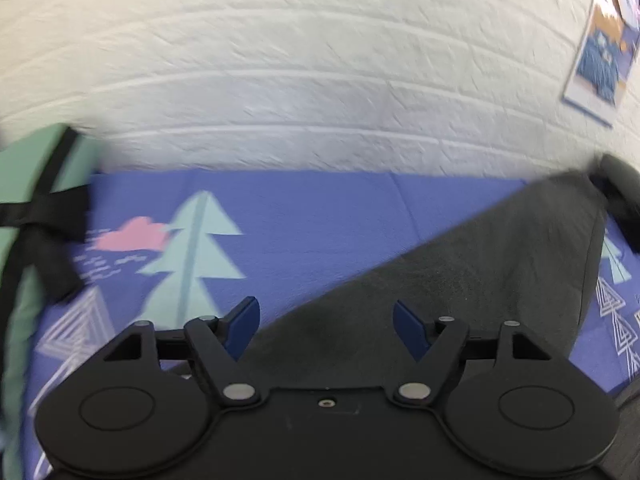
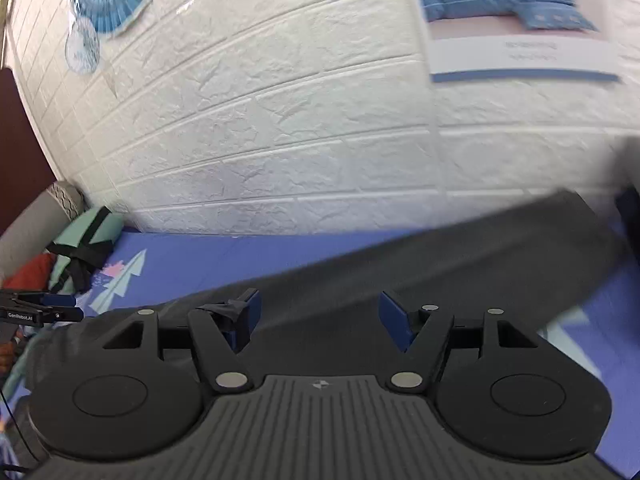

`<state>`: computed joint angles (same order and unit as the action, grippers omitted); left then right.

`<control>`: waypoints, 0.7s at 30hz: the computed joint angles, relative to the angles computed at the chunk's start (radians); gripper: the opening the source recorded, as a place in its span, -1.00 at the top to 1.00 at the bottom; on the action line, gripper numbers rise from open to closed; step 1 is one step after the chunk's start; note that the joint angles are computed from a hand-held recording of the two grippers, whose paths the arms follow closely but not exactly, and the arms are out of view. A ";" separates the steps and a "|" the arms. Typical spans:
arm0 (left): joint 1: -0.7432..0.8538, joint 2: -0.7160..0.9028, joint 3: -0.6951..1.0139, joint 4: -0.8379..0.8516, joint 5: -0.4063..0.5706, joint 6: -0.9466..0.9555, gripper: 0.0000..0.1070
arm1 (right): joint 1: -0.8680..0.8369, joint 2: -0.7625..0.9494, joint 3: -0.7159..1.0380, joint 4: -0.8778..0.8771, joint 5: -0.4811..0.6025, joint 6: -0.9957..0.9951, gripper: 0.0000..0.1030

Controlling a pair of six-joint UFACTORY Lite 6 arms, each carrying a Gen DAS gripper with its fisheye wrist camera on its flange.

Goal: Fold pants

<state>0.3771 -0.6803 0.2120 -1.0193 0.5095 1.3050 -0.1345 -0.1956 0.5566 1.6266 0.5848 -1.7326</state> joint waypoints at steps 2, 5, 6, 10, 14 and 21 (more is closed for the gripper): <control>-0.029 0.167 0.044 -0.164 -0.028 0.193 -0.93 | 0.011 0.137 0.090 0.061 0.050 -0.113 -1.00; -0.055 0.342 0.108 -0.285 -0.043 0.361 -0.93 | 0.062 0.306 0.235 -0.002 0.077 -0.152 -1.00; -0.051 0.386 0.127 -0.304 -0.040 0.398 -0.93 | 0.080 0.346 0.270 -0.022 0.075 -0.169 -1.00; -0.028 0.491 0.183 -0.284 -0.016 0.434 -0.93 | 0.146 0.488 0.412 -0.103 0.041 -0.235 -1.00; -0.050 0.577 0.227 -0.241 -0.065 0.418 -0.93 | 0.187 0.631 0.615 -0.377 -0.016 -0.100 -1.00; -0.077 0.621 0.226 -0.390 -0.091 0.582 -0.93 | 0.228 0.783 0.823 -0.714 0.023 0.096 -1.00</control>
<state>0.3002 -0.0592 0.4378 -1.4091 0.4183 1.8870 0.0935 0.5878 1.3792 0.9125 0.6083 -1.6365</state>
